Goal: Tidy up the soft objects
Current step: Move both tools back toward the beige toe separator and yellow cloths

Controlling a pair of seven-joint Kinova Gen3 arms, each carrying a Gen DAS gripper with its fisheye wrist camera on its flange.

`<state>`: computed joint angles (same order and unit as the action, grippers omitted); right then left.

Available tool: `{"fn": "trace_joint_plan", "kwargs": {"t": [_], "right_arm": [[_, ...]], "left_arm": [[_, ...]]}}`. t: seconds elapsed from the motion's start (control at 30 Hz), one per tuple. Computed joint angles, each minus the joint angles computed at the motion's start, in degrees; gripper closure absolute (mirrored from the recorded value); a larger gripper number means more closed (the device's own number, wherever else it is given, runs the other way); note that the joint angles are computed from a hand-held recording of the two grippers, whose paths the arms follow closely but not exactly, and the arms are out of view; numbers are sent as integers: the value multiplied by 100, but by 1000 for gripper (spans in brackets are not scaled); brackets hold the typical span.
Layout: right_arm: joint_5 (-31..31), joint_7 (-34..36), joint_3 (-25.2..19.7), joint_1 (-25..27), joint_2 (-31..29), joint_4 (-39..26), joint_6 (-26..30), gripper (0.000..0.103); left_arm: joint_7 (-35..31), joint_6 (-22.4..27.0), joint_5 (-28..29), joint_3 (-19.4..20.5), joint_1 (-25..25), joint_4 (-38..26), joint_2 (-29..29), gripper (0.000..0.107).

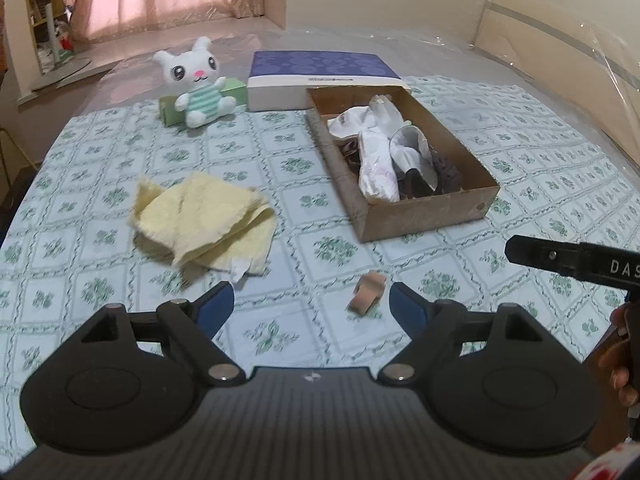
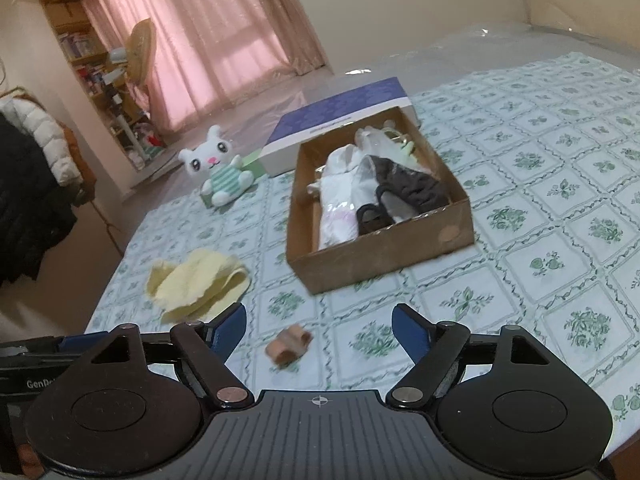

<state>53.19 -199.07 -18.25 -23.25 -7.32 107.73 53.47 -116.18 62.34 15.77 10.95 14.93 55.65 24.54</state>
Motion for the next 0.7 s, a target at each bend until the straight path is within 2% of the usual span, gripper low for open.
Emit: {"fn": "trace_joint_plan", "kwargs": {"t": [0.2,0.4,0.53,0.7], "right_arm": [[79,-1,-165,-189,86,-38,160,22],[353,-113,-217,-459,244,-9,250,22],[387,143,-113,-691,426,-119,325,22],[327,389,51,-852,581,-235,221,22]], "left_arm": [[-301,-154,348,67,-321,480,-293,24],[-359,-280,383,-16,-397,832,-502,24],[-356,-483,346,-75,-432,1100,-638,24],[-268,-381,259,-122,-481,1141,-656,24]]}}
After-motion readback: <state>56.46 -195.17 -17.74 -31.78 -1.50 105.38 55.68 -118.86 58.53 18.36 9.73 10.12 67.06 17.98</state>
